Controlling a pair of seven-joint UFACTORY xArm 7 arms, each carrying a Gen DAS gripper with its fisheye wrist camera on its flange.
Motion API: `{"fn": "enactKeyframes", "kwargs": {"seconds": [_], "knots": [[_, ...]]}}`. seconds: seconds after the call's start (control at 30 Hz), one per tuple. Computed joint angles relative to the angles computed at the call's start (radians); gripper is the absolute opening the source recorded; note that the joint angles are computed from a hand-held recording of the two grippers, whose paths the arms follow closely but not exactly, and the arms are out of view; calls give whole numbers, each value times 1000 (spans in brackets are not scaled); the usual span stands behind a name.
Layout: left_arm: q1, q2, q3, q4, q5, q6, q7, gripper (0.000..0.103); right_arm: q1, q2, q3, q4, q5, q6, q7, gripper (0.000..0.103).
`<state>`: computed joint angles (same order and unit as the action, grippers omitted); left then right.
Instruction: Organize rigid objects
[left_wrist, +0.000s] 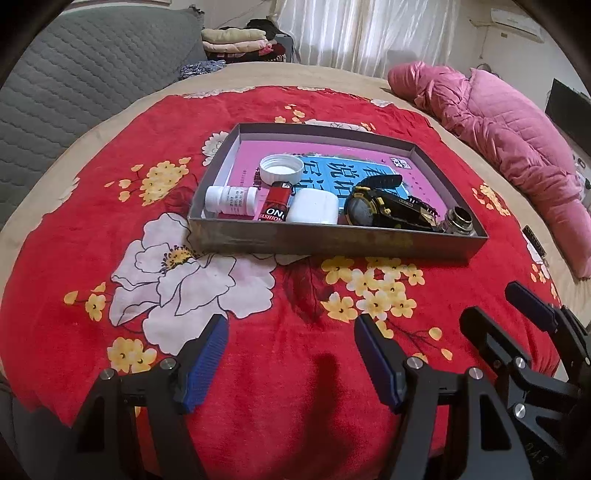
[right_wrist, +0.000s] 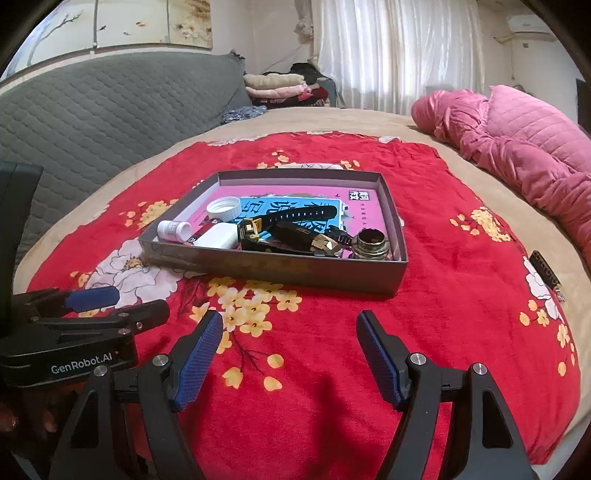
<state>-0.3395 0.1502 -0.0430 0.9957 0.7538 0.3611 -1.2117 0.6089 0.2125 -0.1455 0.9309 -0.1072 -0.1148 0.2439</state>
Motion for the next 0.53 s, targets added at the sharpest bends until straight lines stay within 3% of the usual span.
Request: {"fn": "enactKeyframes", "kwargs": {"seconds": [0.53], "knots": [[0, 13, 4, -2, -30, -14, 37, 70, 12, 0, -20, -7, 23, -21, -20, 76]]}}
